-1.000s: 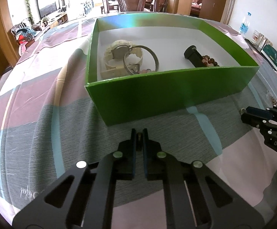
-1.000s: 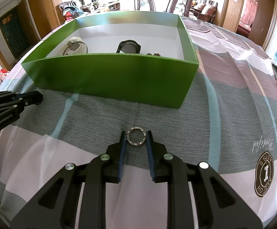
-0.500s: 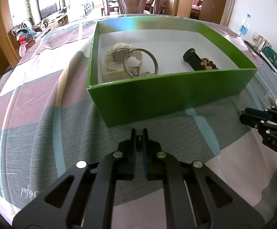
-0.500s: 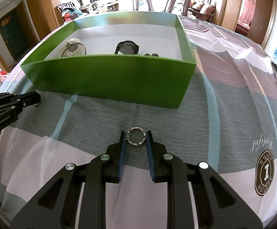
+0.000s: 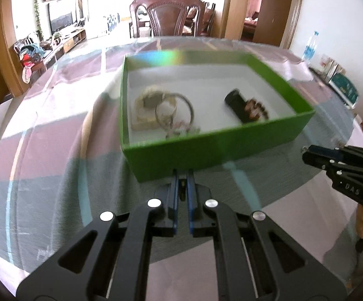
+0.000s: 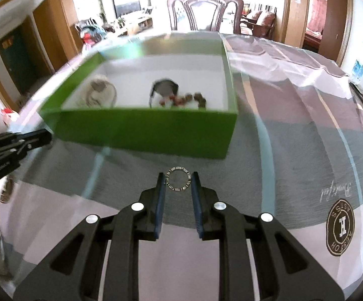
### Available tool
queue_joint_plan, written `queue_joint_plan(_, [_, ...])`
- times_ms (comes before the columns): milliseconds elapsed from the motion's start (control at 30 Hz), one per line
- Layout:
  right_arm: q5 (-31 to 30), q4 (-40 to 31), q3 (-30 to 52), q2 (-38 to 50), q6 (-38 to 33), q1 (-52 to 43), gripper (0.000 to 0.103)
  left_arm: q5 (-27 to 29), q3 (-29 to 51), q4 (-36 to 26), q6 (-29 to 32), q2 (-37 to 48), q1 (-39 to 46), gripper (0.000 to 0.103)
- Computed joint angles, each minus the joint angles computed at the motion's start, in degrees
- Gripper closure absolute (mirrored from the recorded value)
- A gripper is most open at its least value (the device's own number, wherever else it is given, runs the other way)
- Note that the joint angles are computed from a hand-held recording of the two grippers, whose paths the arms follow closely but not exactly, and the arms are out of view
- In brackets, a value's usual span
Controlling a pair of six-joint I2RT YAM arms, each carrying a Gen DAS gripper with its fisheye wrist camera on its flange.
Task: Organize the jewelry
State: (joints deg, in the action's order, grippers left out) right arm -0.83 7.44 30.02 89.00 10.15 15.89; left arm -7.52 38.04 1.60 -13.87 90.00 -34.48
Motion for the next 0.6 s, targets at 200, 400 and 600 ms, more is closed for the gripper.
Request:
queue_joint_plan(200, [3.5,-7.4,4.8,-8.4,-2.9,0.3,0.082,-3.4,5.0,-7.5,2.3,-6.6,-0.6,0.097])
queue_joint_plan(400, [5.4,-7.1,11.9,-6.5,-3.7,-0.1,0.082,-7.1,10.9,-8.5,2.2,-6.9,-0.1,0.097])
queue_joint_plan(600, [3.6,-5.3,19.0,6.2,-0.8,-1.8,0.082,-5.3,17.6,-7.3,0.0,3.6,1.2,0.097])
